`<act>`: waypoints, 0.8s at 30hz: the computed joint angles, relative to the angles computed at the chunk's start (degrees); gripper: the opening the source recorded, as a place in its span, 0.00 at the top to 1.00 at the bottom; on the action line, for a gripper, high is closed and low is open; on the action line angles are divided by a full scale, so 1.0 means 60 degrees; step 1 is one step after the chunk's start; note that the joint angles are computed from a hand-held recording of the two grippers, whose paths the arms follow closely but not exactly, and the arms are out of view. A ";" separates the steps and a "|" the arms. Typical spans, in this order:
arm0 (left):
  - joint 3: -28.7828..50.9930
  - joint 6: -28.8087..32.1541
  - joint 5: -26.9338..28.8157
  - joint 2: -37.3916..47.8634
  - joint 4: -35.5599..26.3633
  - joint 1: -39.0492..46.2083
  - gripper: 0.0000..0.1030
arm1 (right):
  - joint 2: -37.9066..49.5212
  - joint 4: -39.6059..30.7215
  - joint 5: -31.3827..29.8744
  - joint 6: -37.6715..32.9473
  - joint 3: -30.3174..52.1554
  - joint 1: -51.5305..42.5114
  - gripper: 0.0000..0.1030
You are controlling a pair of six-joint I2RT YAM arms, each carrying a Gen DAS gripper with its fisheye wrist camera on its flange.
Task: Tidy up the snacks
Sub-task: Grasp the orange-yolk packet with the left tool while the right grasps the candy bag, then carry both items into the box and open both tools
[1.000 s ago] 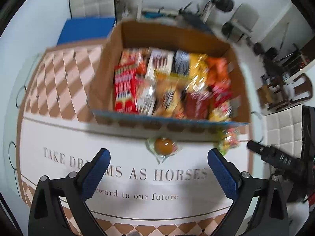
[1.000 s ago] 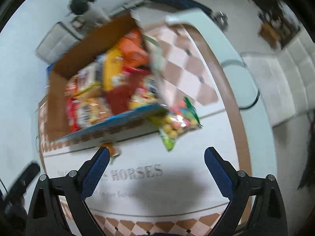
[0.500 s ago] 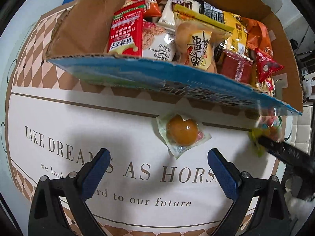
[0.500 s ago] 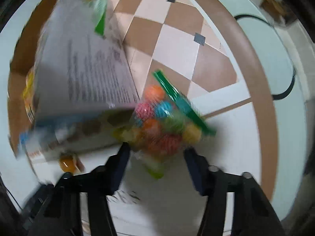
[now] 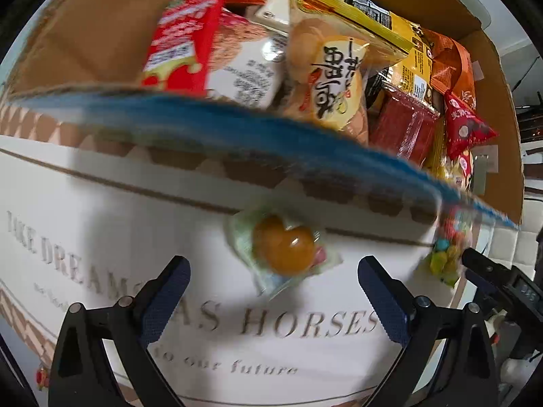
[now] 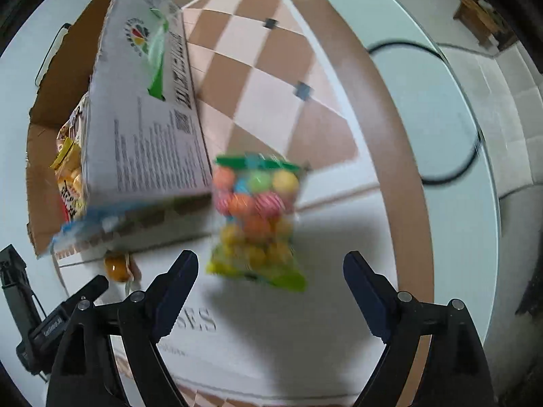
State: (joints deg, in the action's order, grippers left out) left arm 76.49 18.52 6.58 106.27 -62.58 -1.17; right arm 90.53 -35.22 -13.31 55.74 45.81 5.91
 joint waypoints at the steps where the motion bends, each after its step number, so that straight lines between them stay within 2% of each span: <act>1: -0.0058 -0.0054 0.0005 0.0012 0.0079 -0.0023 0.02 | 0.0291 0.0024 -0.0009 -0.0068 0.0175 -0.0023 0.13; 2: -0.0190 -0.0149 -0.0030 0.0010 0.0280 -0.0077 0.03 | 0.0572 0.0072 -0.0006 -0.0103 0.0321 -0.0040 0.13; 4: -0.0468 -0.0213 -0.0025 -0.0027 0.0621 -0.0133 0.14 | 0.1123 0.0022 0.0059 -0.0162 0.0662 -0.0068 0.13; 5: -0.0615 -0.0281 -0.0093 -0.0062 0.0767 -0.0212 0.27 | 0.1291 0.0029 0.0124 -0.0158 0.0785 -0.0034 0.14; 6: -0.0762 -0.0270 -0.0143 -0.0069 0.0902 -0.0247 0.38 | 0.1367 0.0043 0.0223 -0.0171 0.0843 0.0014 0.23; 7: -0.0847 -0.0271 -0.0219 -0.0061 0.1006 -0.0287 0.42 | 0.1466 -0.0046 0.0263 -0.0228 0.0932 0.0053 0.39; 8: -0.1040 -0.0222 -0.0309 -0.0183 0.1219 -0.0281 0.48 | 0.1487 -0.0095 0.0256 -0.0218 0.0965 0.0101 0.40; 9: -0.1230 -0.0086 -0.0273 -0.0347 0.1389 -0.0247 0.53 | 0.1589 -0.0029 0.0269 -0.0074 0.1066 0.0288 0.46; 15: -0.2192 0.0696 -0.0514 -0.1085 0.1467 0.0065 0.54 | 0.1785 -0.0111 0.0181 0.0614 0.1169 0.1455 0.47; 24: -0.3788 0.2879 -0.1136 -0.2498 0.1061 0.1580 0.54 | 0.1595 0.0244 -0.0472 0.2091 0.0771 0.3524 0.47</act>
